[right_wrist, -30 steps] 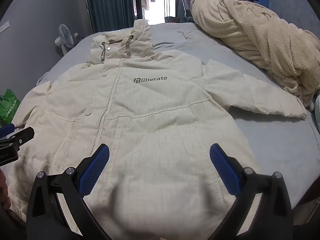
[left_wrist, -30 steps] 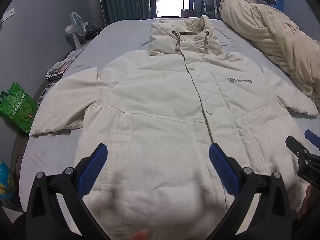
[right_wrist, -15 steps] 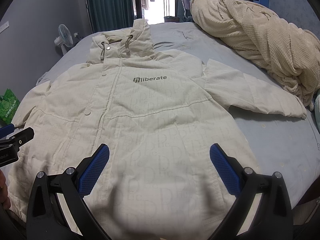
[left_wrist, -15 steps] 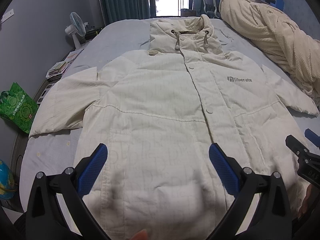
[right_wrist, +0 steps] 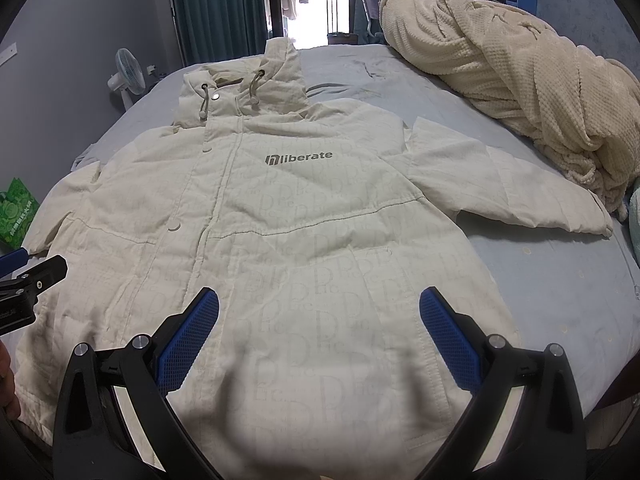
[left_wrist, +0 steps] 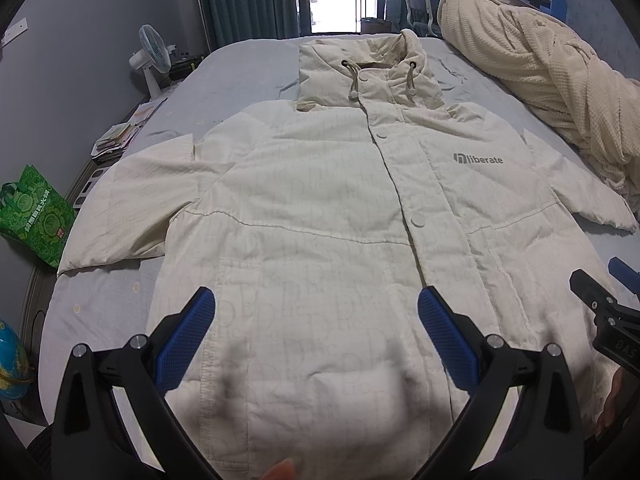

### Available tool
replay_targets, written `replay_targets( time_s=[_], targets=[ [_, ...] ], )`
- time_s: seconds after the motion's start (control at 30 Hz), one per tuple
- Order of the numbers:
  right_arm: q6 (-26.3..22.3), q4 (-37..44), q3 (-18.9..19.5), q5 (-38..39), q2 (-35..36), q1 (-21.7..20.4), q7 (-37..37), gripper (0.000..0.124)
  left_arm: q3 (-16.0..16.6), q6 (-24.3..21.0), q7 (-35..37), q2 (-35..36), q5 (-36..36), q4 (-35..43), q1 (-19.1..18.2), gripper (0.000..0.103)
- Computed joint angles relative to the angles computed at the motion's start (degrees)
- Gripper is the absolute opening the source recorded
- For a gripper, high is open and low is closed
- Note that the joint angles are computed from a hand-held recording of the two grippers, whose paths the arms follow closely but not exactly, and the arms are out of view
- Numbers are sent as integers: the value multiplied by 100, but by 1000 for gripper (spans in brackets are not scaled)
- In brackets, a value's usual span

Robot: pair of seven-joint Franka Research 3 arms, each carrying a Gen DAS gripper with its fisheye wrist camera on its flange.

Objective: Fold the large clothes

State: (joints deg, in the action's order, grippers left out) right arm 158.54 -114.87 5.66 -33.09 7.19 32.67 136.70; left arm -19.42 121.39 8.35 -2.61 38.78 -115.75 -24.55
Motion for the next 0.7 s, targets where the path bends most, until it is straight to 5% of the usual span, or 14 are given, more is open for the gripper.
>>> replay_targets(
  time_s=[0.7],
  targets=[
    [-4, 10, -7, 14, 16, 9, -7, 97, 5, 27, 11, 3, 8, -5, 1, 97]
  ],
)
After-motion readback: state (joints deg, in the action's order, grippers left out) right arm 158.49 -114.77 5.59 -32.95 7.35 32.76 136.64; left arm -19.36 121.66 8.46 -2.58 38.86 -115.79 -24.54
